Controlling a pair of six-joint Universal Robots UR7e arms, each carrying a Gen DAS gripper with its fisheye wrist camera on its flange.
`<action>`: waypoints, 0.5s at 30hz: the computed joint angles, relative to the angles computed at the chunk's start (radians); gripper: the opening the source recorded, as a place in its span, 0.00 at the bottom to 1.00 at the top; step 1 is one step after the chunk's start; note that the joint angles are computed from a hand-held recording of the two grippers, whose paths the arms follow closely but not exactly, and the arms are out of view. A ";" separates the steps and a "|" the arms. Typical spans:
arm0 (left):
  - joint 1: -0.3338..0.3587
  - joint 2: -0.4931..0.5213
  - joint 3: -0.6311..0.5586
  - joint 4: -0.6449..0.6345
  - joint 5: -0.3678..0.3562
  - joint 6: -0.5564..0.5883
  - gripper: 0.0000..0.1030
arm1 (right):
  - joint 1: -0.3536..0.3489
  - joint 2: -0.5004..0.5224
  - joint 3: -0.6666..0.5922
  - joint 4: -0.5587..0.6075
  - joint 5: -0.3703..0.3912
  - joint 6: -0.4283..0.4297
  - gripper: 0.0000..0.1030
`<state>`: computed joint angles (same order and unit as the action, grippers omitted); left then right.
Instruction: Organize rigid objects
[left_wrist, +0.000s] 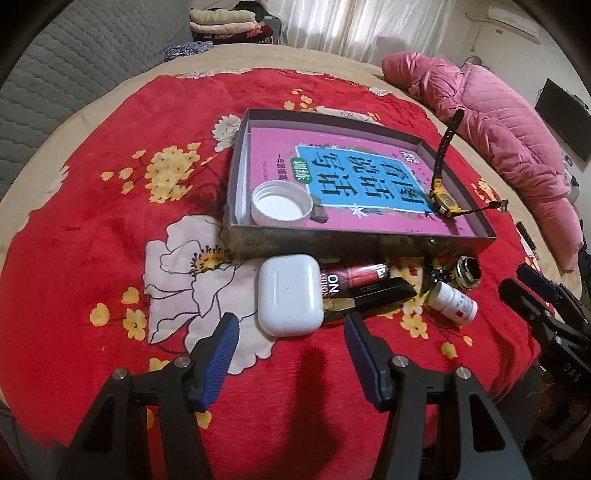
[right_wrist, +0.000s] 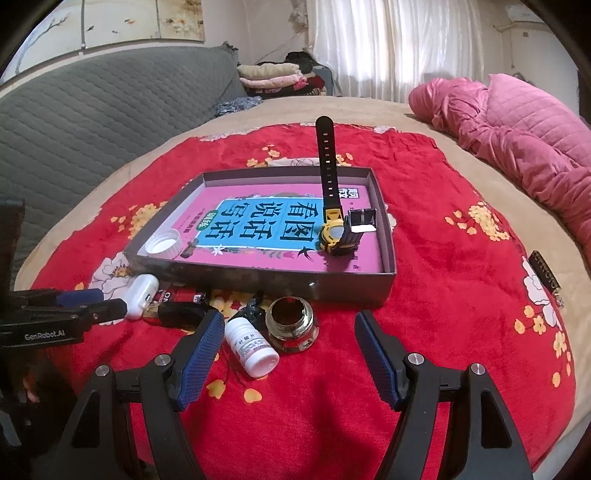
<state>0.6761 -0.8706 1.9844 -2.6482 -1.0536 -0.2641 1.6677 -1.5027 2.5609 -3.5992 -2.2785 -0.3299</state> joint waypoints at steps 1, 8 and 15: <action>0.002 0.001 -0.001 0.001 0.000 -0.002 0.57 | -0.002 0.000 0.000 0.001 0.001 0.000 0.72; 0.013 0.003 -0.007 0.004 -0.006 -0.020 0.57 | -0.013 0.008 -0.002 0.009 -0.008 0.000 0.72; 0.028 0.013 -0.020 0.000 -0.008 -0.043 0.57 | -0.012 0.014 -0.003 0.008 -0.012 -0.001 0.72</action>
